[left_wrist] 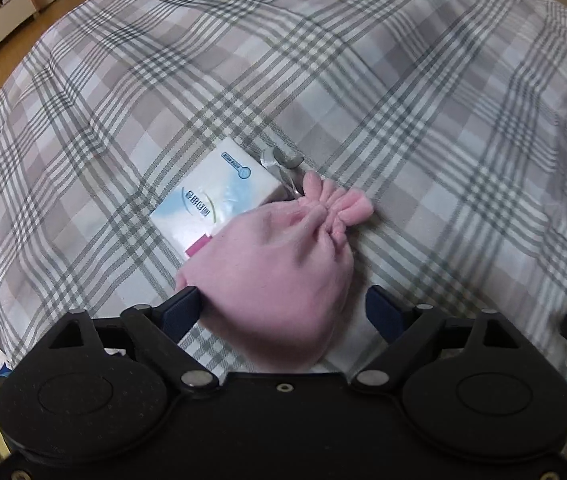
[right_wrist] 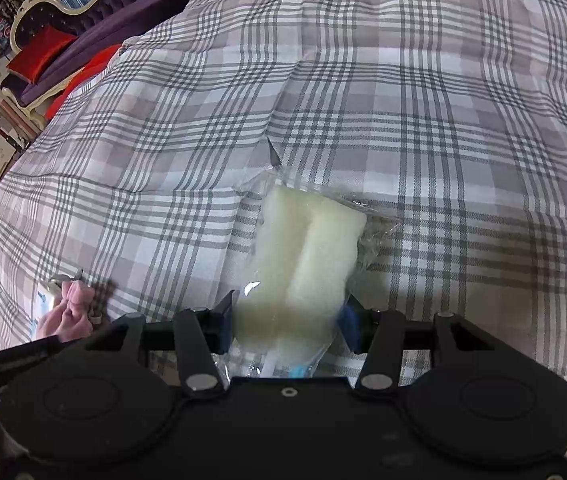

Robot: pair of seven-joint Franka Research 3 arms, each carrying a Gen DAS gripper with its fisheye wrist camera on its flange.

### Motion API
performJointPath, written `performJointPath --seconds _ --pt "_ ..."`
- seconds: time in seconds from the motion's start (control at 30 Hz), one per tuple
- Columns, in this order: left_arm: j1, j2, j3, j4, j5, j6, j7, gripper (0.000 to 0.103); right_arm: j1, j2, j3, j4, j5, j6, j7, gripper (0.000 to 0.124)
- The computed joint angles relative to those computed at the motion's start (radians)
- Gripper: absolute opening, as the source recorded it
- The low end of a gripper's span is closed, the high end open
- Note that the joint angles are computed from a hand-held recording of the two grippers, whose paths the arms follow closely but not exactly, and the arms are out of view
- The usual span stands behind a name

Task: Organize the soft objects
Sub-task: 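Grasp the pink drawstring pouch with the left gripper while the right holds the foam, then carry the pink pouch into the tray and open the left gripper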

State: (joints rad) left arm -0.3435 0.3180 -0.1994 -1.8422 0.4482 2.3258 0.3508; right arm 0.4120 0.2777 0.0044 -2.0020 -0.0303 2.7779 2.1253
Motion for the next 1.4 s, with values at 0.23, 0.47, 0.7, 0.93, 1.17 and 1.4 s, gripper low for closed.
performJointPath --seconds 0.23,0.47,0.7,0.93,1.17,1.4 --pt "-0.006 0.012 0.003 0.009 0.005 -0.014 -0.015 0.091 -0.004 0.001 0.008 0.002 0.021 -0.003 -0.016 0.050" --pt "0.025 -0.023 -0.005 -0.058 -0.056 0.063 -0.037 0.091 -0.005 0.001 0.007 0.003 0.030 -0.005 -0.016 0.050" --pt "0.033 0.024 -0.003 -0.003 -0.109 0.049 -0.010 0.073 -0.001 0.001 0.010 0.002 0.029 0.000 -0.029 0.050" --pt "0.055 -0.025 -0.011 -0.051 -0.165 0.094 0.000 0.059 -0.005 0.002 0.010 -0.002 0.041 0.018 -0.033 0.050" --pt "0.050 -0.128 -0.022 -0.100 -0.166 0.070 -0.002 0.059 -0.006 -0.014 0.008 -0.030 0.056 0.087 -0.049 0.050" --pt "0.058 -0.298 -0.038 -0.215 -0.184 0.042 0.006 0.059 0.007 -0.022 0.006 -0.049 0.053 0.131 -0.072 0.050"
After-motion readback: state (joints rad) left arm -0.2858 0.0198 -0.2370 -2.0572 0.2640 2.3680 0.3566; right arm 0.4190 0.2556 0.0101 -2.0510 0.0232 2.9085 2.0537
